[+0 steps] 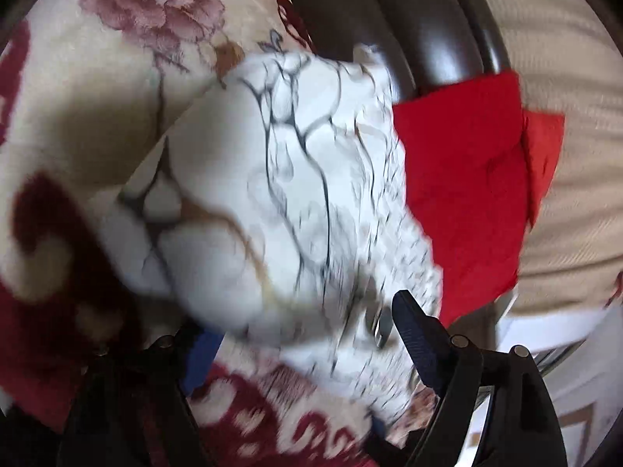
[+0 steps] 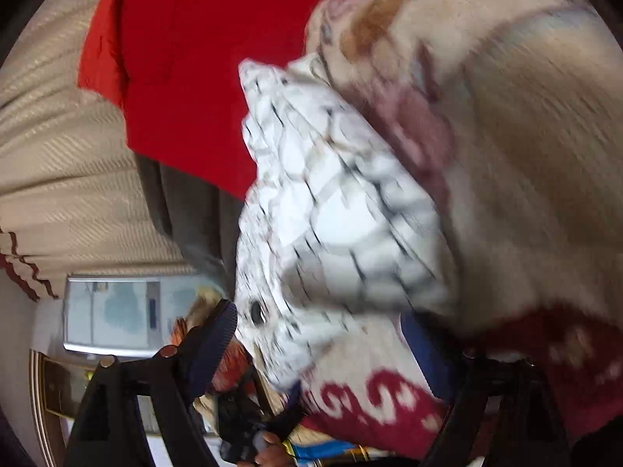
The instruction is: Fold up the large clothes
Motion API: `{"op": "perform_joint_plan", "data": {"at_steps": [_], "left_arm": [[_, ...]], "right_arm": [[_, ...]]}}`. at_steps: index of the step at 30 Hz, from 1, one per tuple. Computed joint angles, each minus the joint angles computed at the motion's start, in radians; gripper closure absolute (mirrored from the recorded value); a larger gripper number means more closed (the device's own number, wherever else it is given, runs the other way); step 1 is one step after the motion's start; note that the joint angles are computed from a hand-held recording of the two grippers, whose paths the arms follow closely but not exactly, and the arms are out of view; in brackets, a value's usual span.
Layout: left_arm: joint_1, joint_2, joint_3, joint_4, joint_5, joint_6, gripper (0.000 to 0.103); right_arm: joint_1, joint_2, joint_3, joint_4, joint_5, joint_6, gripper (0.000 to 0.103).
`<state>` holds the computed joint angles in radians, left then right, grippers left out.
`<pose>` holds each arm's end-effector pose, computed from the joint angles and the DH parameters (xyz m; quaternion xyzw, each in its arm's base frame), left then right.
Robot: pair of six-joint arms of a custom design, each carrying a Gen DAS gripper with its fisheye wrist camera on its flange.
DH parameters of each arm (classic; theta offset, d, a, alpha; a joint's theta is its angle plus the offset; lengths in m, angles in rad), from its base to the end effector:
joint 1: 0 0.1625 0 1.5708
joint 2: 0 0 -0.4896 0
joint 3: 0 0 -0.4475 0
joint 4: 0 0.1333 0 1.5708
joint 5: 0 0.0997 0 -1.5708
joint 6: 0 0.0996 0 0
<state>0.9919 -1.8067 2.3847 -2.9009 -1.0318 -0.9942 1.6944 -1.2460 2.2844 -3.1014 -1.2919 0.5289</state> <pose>-0.0599 -0.4287 0.3997 0.2805 -0.8571 0.4253 0.0757 0.2232 -0.4927 0.2037 0.1601 0.9476 -0.1853 0.2050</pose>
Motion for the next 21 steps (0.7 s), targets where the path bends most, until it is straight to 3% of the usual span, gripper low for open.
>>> {"op": "perform_joint_plan", "data": {"at_steps": [4, 6, 8, 10, 14, 17, 18, 19, 20, 21], "left_arm": [[0.003, 0.041, 0.004, -0.135, -0.005, 0.072, 0.019], [-0.007, 0.054, -0.005, -0.131, 0.014, 0.114, 0.019], [-0.012, 0.061, -0.011, -0.114, 0.027, 0.128, 0.019], [0.001, 0.068, -0.016, -0.104, 0.019, 0.11, 0.019], [0.031, 0.095, -0.032, -0.126, -0.017, 0.094, 0.008], [0.023, 0.116, -0.042, -0.139, 0.004, 0.143, 0.009], [0.019, 0.116, -0.042, -0.144, 0.012, 0.147, 0.012], [0.014, 0.111, -0.041, -0.141, 0.021, 0.148, 0.026], [0.009, 0.105, -0.038, -0.131, 0.031, 0.15, 0.054], [0.01, 0.101, -0.039, -0.125, 0.021, 0.16, 0.061]], "right_arm": [[0.027, 0.049, -0.045, -0.084, -0.024, -0.021, 0.014], [0.037, 0.073, -0.057, -0.153, -0.017, -0.048, 0.014], [0.066, 0.096, -0.078, -0.146, -0.085, -0.083, 0.014], [0.076, 0.114, -0.091, -0.113, -0.145, -0.063, 0.014], [0.097, 0.139, -0.119, -0.118, -0.191, -0.043, 0.014], [0.101, 0.162, -0.129, -0.16, -0.201, -0.016, 0.018], [0.112, 0.17, -0.137, -0.161, -0.23, -0.025, 0.023], [0.119, 0.174, -0.14, -0.157, -0.252, -0.036, 0.043], [0.119, 0.178, -0.137, -0.155, -0.271, -0.056, 0.065], [0.122, 0.178, -0.137, -0.151, -0.283, -0.061, 0.067]]}}
